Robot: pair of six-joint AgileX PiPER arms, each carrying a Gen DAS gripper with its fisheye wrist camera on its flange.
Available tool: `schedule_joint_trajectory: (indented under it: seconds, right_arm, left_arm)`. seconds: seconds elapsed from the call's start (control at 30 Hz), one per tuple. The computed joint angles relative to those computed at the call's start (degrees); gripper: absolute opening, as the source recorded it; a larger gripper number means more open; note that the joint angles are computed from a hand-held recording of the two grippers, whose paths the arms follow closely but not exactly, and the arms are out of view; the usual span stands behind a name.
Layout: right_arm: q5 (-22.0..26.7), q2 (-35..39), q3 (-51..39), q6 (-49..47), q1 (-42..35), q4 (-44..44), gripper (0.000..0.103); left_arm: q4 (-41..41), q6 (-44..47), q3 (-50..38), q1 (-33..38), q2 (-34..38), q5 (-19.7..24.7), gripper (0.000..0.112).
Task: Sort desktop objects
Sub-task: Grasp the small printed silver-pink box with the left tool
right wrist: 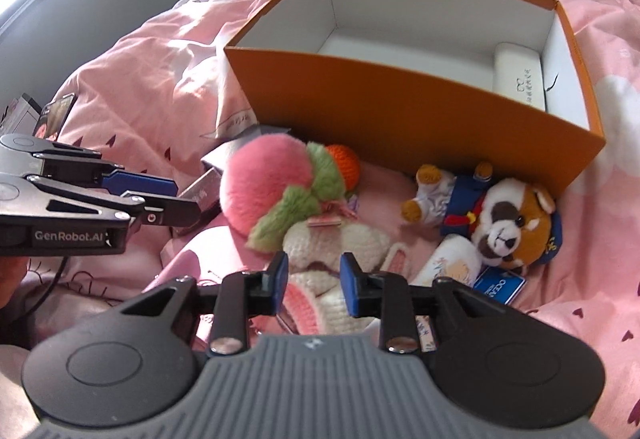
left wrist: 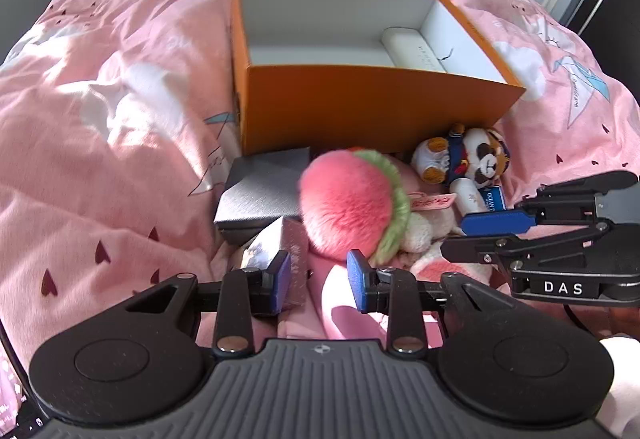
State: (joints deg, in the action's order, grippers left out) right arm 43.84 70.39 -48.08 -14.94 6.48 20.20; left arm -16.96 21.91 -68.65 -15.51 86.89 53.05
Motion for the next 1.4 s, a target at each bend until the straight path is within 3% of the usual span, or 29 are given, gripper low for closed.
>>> schedule_joint_trajectory:
  seconds: [0.2, 0.4, 0.5, 0.6, 0.9, 1.03, 1.23, 1.33, 1.4]
  right_arm:
    - [-0.39, 0.71, 0.19, -1.60, 1.19, 0.64, 0.038]
    - [-2.61, 1.91, -1.61, -3.97, 4.29, -1.44, 0.038]
    - [-3.17, 3.22, -2.74, -3.95, 5.33, -1.90, 0.038]
    - [-2.48, 4.14, -3.13, -5.66, 6.05, -0.67, 0.038]
    - [-0.37, 4.86, -3.25, -9.69, 7.06, 2.17, 0.039]
    - [0.93, 4.86, -3.35, -10.65, 7.21, 2.61, 0.039]
    - [8.27, 5.67, -5.48, -18.34, 4.64, 8.33, 0.040]
    - [9.81, 5.99, -5.75, -19.97, 5.91, 9.06, 0.044]
    - [9.39, 6.33, -5.78, -19.43, 7.09, 8.48, 0.054]
  left_arm:
    - [-1.55, 1.20, 0.62, 1.58, 0.32, -0.63, 0.035]
    - [1.04, -0.64, 1.23, 0.71, 0.40, -2.62, 0.035]
    - [1.34, 0.64, 0.72, 0.72, 1.15, -1.51, 0.039]
    - [4.90, -0.44, 1.00, -0.94, 1.34, -1.56, 0.051]
    - [12.88, -5.15, 2.51, -4.17, 1.57, -3.37, 0.052]
    - [11.68, -2.82, 2.73, -3.92, 0.94, -2.95, 0.037]
    - [8.55, 1.43, 3.21, -1.64, -0.33, -2.08, 0.032]
    - [7.20, 2.43, 2.78, 0.16, -0.48, -1.20, 0.031]
    - [6.53, 3.33, 2.64, 1.06, -0.58, -1.00, 0.030]
